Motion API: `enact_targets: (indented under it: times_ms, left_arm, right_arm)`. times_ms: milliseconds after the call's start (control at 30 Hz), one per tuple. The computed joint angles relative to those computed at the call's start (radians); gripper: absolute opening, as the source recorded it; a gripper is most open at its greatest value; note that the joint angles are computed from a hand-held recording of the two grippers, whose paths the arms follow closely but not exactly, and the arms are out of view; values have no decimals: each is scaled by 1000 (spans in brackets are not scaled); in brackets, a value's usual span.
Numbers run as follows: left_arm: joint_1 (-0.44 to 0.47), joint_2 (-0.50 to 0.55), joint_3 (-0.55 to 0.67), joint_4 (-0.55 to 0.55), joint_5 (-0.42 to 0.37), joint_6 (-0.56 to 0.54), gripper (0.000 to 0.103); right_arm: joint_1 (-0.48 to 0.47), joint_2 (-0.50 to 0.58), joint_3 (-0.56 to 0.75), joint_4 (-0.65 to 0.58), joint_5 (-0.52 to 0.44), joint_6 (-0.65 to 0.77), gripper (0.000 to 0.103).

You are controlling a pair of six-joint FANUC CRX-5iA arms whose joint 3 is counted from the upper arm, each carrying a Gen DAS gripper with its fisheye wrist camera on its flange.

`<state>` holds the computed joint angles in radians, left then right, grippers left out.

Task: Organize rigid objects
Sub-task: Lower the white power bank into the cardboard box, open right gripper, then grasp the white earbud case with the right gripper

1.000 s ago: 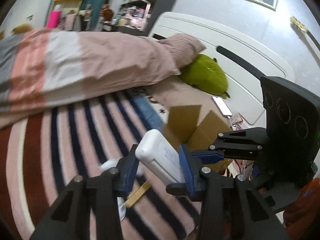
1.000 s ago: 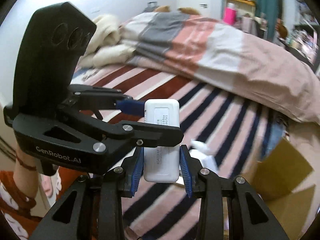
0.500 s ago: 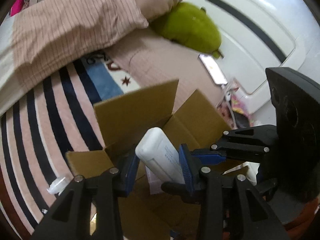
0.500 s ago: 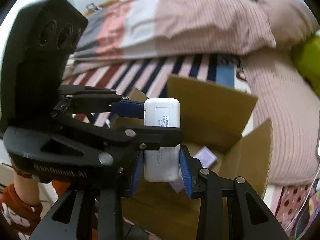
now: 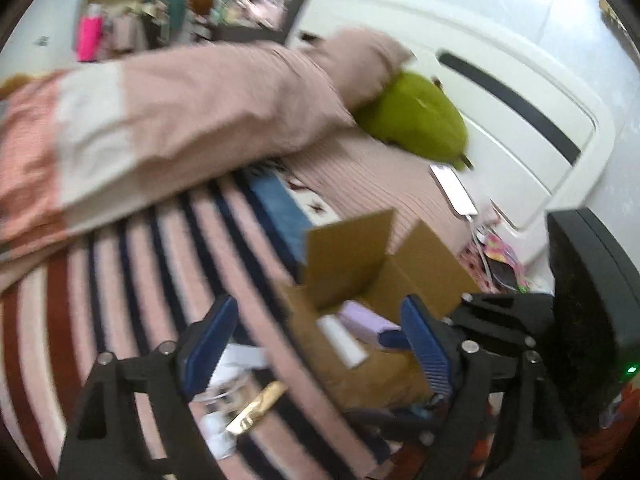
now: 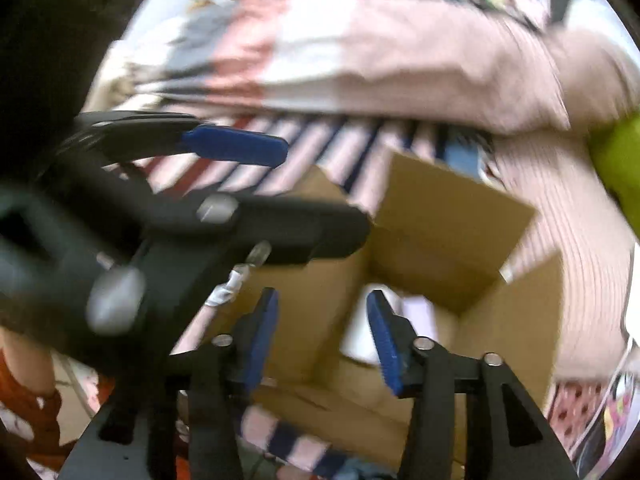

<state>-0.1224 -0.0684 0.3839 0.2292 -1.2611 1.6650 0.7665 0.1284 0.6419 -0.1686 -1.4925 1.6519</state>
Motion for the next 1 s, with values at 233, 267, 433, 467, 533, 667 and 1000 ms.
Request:
enact_targets:
  times_ms: [233, 267, 433, 467, 533, 667, 1000]
  left_arm:
    - [159, -281, -290, -41, 57, -21, 85]
    - [189, -317, -339, -28, 68, -34, 86]
    - [331, -475, -564, 56, 96, -108, 85]
    - [345, -493, -591, 69, 99, -116, 86]
    - [388, -536, -652, 104, 101, -136, 85]
    - [448, -592, -724, 152, 95, -165, 85]
    - [474, -619, -737, 152, 83, -170, 86]
  right_arm:
    - [135, -57, -80, -94, 88, 30, 62]
    - [151, -65, -105, -95, 101, 35, 62]
    - [235, -61, -241, -35, 166, 24, 63]
    - [238, -50, -259, -33, 172, 7, 63]
    - [248, -27, -294, -10, 191, -57, 63]
    - [249, -7, -364, 7, 264, -192, 63]
    - [317, -32, -526, 228, 476, -459, 31]
